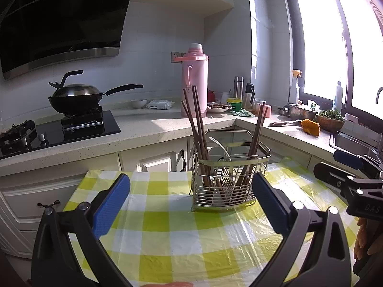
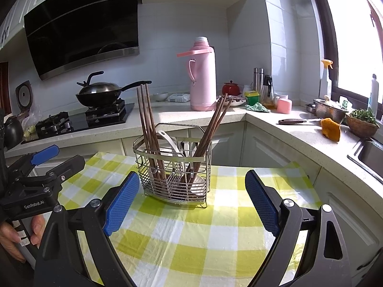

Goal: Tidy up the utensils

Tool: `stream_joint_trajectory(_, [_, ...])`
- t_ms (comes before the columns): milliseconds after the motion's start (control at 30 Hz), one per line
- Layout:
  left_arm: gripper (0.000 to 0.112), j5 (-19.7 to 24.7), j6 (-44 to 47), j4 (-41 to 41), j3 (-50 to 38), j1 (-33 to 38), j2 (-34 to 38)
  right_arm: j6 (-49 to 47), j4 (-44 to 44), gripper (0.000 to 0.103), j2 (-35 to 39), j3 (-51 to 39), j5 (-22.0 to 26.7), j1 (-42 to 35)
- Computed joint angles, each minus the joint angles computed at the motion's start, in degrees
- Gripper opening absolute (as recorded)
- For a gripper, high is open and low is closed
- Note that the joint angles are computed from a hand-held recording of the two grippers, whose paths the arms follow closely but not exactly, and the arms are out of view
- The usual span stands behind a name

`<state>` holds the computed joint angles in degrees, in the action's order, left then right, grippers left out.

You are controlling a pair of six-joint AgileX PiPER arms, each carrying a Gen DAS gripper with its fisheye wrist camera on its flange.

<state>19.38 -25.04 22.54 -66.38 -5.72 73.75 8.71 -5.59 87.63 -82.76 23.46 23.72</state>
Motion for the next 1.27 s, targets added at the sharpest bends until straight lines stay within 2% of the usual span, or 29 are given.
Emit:
stream_joint_trajectory(467, [0.098, 0.62, -2.87, 2.41, 0.01, -0.20, -0.52, -0.23, 0.38, 0.085, -0.44, 0.55, -0.11, 0.25])
stream_joint_trajectory(700, [0.098, 0.34, 2.38, -2.84, 0.01, 0.24, -0.59, 0.84, -0.90, 0.085, -1.25, 1.18, -0.21, 0.85])
stream_joint_trajectory(767, [0.098, 0.62, -1.11, 0.56, 0.26, -0.25, -0.63, 1.10, -1.14, 0.085, -1.26, 1.17, -0.13, 0.90])
stream_joint_trajectory(833, [0.098, 1.36, -0.62, 0.45, -0.03, -0.45, -0.31, 1.49, -1.53, 0.085, -1.32, 1.22, -0.09, 0.99])
stream_joint_trajectory(933, [0.098, 1.97, -5.75, 6.17, 0.28, -1.48, -0.25, 1.92, -1.87, 0.085, -1.49, 1.32, 0.06, 1.12])
stream_joint_trajectory(1067, [0.098, 1.12, -5.39, 4.52, 0.50, -0.60, -0.46, 1.93, -1.96, 0.085, -1.65, 1.45, 0.05, 1.32])
stream_joint_trajectory(1167, [0.098, 0.78, 2.14, -3.85, -0.12, 1.16, -0.28, 1.82, -1.97, 0.085, -1.83, 1.67, -0.14, 1.40])
stream_joint_trajectory(1267, [0.098, 0.73, 4.44, -6.51, 0.00, 1.80, -0.39, 2.01, -2.05, 0.085, -1.84, 1.69, -0.06, 1.39])
